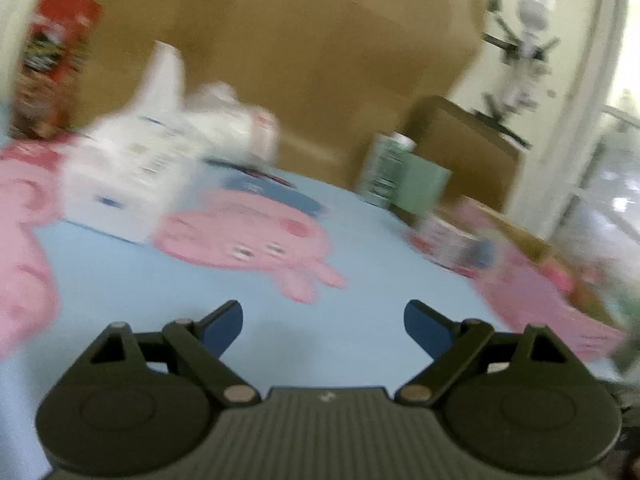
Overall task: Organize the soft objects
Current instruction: 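Grasp the white earphone bag with the right gripper, then carry the earphone bag into the tin box and release it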
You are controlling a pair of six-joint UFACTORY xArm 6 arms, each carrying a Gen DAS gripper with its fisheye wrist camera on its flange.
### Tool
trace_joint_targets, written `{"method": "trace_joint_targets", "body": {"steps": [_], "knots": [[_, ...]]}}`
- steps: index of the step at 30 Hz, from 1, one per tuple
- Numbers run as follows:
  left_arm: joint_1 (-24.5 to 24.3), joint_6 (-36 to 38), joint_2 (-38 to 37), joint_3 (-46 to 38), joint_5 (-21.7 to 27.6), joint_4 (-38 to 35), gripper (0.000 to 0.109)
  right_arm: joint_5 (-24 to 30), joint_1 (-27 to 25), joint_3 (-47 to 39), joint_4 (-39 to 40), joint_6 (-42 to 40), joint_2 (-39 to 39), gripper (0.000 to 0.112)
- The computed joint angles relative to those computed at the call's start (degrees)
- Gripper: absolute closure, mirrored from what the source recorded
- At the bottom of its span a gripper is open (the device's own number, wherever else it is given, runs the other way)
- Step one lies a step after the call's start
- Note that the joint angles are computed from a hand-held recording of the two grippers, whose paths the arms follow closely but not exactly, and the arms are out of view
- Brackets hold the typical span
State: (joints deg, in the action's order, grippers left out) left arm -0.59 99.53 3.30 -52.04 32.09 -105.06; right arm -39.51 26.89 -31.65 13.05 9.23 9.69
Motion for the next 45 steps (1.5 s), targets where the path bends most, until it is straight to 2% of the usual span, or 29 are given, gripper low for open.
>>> {"method": "trace_joint_targets", "body": {"steps": [2,3,5,8,10,11,14,17,20,23,26,30,33,34,36,37,38,40,41,42,44,45], "knots": [[-1.3,-4.7,-1.4,1.3,3.9,5.6,0.02,-3.2,0.5,2.9,0.2,0.9,-0.8,0.035],[-2.3,-6.7,-1.9,1.6,5.3,8.3,0.021,-4.6,1.4,3.5,1.8,-0.4,-0.7,0.033],[-4.6,-10.9,-2.0,1.6,6.7,14.3,0.028,-6.2,3.1,3.7,3.9,-4.5,0.0,0.031],[-8.1,-19.1,0.3,-0.1,6.9,23.4,0.032,-5.5,5.3,1.2,7.7,-12.1,2.0,0.031],[-10.8,-17.3,-0.3,0.6,3.9,22.5,0.034,-3.7,6.3,-0.6,10.8,-15.6,3.3,0.031],[-11.8,-16.3,-0.3,0.7,3.7,22.5,0.039,-4.8,6.8,-1.3,11.6,-16.6,4.3,0.035],[-15.4,-13.2,-1.1,1.8,-3.1,19.3,0.043,-5.6,8.1,-3.1,14.8,-17.9,5.5,0.041],[-13.5,-13.1,-3.0,3.2,-0.8,18.3,0.049,-10.6,8.6,-1.9,14.4,-16.7,6.6,0.041],[-12.8,-10.6,-5.5,3.7,0.6,15.1,0.049,-18.2,10.6,-2.2,16.9,-19.8,8.0,0.042],[-14.5,-5.9,-7.0,2.3,0.2,10.6,0.049,-23.8,10.9,-3.1,19.6,-23.3,8.7,0.042],[-17.5,-5.1,-4.3,-2.9,-0.4,10.2,0.049,-27.5,9.1,-4.1,21.6,-25.5,8.8,0.042],[-23.0,-3.6,2.4,-12.1,-2.4,10.1,0.049,-27.7,4.0,-2.7,22.6,-24.6,5.8,0.042],[-27.7,-8.2,10.5,-21.8,-6.4,12.9,0.043,-23.2,-2.3,-3.0,20.2,-22.6,3.7,0.041],[-29.2,-8.5,13.5,-25.1,-8.2,13.0,0.038,-22.3,-4.2,-4.7,20.5,-23.6,4.5,0.04],[-32.3,-15.7,20.3,-32.8,-14.3,20.1,0.035,-19.2,-6.7,-10.4,25.6,-30.2,7.6,0.038],[-33.3,-21.7,22.8,-35.2,-17.4,26.0,0.04,-18.6,-6.9,-13.3,28.7,-32.7,9.7,0.039],[-33.6,-27.3,24.1,-36.2,-18.6,30.2,0.042,-17.6,-7.6,-14.1,30.6,-32.7,10.2,0.039],[-32.3,-31.4,23.4,-35.8,-15.3,31.4,0.041,-18.6,-9.1,-9.5,27.3,-25.6,7.5,0.04],[-31.8,-29.8,22.3,-34.6,-14.6,29.5,0.039,-21.3,-9.5,-6.3,24.7,-20.8,6.5,0.04],[-32.0,-27.0,21.2,-33.3,-16.0,27.4,0.038,-23.3,-9.1,-4.2,24.4,-18.4,5.8,0.04],[-32.9,-25.7,18.9,-30.1,-19.8,27.7,0.038,-26.0,-7.5,-1.9,26.0,-16.4,5.0,0.04],[-32.9,-24.1,17.5,-28.5,-20.2,26.8,0.038,-27.5,-6.6,-0.5,26.6,-14.6,4.5,0.04]]}}
